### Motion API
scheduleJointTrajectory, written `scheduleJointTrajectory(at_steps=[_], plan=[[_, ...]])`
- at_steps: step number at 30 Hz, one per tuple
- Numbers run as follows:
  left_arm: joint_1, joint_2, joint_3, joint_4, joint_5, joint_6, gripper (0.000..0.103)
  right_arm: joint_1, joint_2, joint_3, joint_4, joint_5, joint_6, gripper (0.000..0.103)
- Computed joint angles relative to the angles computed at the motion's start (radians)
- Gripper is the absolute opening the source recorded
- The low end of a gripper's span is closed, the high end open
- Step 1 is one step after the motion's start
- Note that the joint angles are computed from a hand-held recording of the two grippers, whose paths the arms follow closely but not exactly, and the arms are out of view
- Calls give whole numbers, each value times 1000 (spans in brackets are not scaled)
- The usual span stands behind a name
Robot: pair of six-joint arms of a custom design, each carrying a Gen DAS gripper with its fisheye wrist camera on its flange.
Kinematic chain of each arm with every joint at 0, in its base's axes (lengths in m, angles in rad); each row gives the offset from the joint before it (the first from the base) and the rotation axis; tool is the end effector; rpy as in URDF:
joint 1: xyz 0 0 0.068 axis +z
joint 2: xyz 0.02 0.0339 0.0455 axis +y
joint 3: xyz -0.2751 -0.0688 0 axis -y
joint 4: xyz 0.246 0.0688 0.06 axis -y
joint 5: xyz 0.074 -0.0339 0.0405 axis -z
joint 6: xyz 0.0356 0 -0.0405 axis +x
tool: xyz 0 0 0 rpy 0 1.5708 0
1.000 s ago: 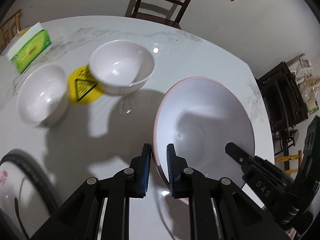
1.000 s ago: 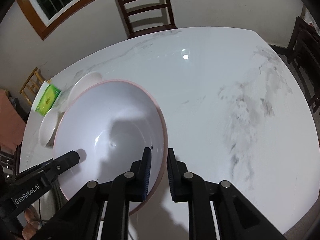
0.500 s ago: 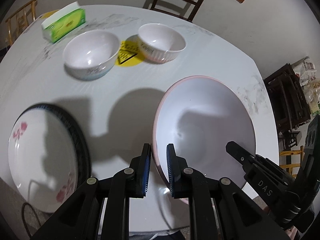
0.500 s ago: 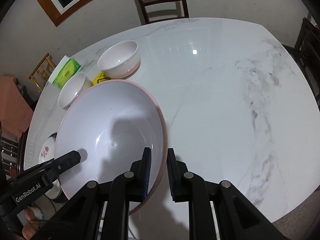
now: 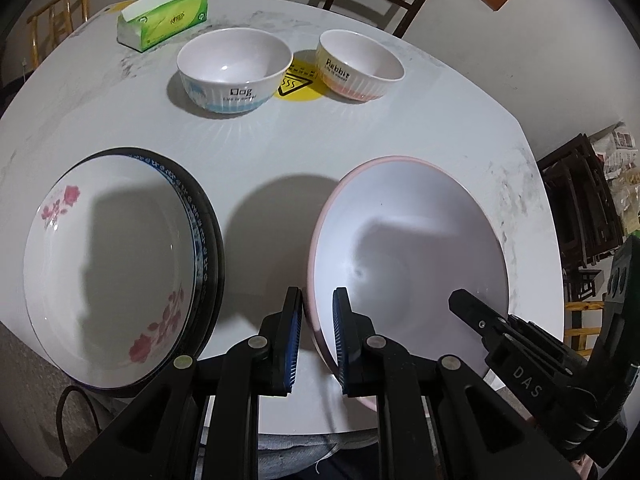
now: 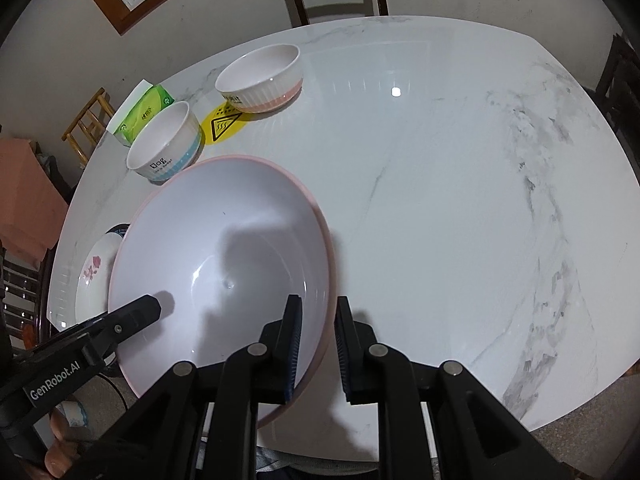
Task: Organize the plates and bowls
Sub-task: 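Lift the pink bowl and carry it toward the plate stack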
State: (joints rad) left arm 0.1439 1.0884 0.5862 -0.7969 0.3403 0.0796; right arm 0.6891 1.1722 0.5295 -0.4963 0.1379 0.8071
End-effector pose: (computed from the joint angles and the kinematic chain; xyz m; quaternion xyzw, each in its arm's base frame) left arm 0.1657 0.0120 0.1878 -0.0085 0.9767 -0.1518 0.1513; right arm 0.1512 0.1182 0.1684 0.0722 0.9719 0.0961 0.2024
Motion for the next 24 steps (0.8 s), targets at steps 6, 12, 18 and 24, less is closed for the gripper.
scheduleJointTrajectory(at_steps=[6,12,18,24], plan=[[9,1,-19,12,4,13,12,10,7,-9,9,4,18,18],[-17,3,-39,33,-1,-3,12,12,12,-17,12,9,27,18],[-19,14,-46,43,-10,0,12,19,10,-36,29,-5,43,19],[-23,26,-56,58,-22,-4,12,17,11,-49,51,-22,40,20]])
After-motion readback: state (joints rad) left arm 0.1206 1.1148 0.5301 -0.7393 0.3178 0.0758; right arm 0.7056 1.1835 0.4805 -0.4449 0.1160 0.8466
